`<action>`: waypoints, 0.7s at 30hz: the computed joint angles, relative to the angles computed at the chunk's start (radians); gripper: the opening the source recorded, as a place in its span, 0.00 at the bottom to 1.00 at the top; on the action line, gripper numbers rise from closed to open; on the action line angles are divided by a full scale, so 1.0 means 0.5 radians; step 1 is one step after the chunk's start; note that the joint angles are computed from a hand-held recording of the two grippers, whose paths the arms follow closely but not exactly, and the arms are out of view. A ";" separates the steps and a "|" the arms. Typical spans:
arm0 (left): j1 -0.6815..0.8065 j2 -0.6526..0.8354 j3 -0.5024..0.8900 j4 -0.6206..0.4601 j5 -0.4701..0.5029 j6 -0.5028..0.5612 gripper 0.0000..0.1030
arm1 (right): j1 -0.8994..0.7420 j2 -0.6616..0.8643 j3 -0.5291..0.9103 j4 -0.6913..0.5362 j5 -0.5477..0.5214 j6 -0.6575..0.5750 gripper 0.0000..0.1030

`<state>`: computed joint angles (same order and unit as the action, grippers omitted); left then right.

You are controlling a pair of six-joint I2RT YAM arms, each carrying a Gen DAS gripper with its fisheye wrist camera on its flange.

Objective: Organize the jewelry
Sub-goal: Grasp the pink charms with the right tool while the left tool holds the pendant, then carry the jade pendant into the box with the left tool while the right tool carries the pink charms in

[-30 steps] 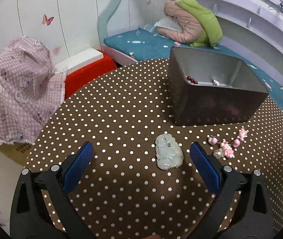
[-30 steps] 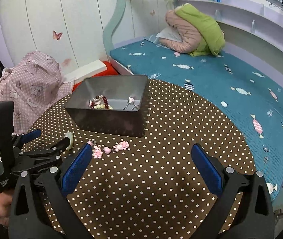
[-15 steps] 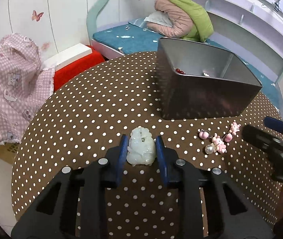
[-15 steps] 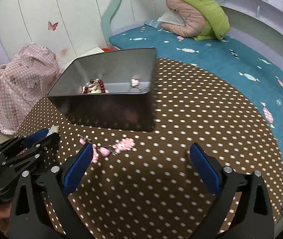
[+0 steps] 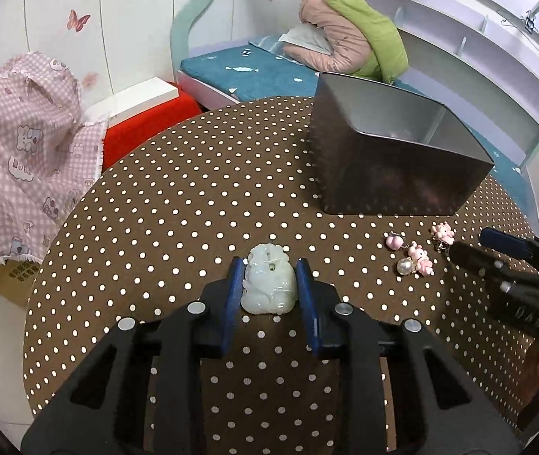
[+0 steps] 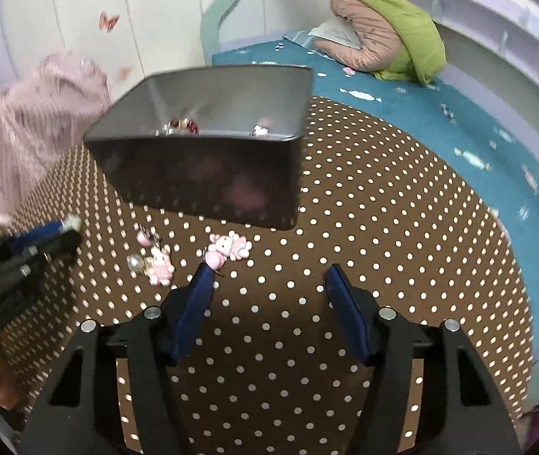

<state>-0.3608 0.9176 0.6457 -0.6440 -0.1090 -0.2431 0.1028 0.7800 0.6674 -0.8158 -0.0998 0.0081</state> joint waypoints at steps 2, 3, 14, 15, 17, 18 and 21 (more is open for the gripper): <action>0.006 -0.017 -0.005 -0.010 0.007 0.000 0.28 | 0.078 -0.002 -0.007 0.051 0.012 0.057 0.58; 0.008 -0.026 -0.007 -0.016 0.009 0.000 0.28 | 0.140 0.015 -0.011 0.080 0.041 0.086 0.58; -0.015 -0.058 0.012 -0.047 -0.004 -0.021 0.28 | 0.268 -0.047 -0.051 0.084 0.160 0.046 0.23; -0.019 -0.072 0.016 -0.058 -0.006 -0.023 0.28 | 0.221 -0.040 -0.050 0.090 0.118 0.022 0.23; -0.009 -0.077 0.033 -0.072 0.003 -0.012 0.28 | 0.121 -0.113 -0.036 0.013 0.024 -0.036 0.23; -0.012 -0.084 0.041 -0.083 0.002 -0.012 0.28 | 0.114 -0.133 -0.028 -0.010 0.010 -0.039 0.23; -0.038 -0.083 0.068 -0.099 -0.012 -0.023 0.28 | 0.030 -0.201 0.034 -0.130 -0.081 -0.110 0.23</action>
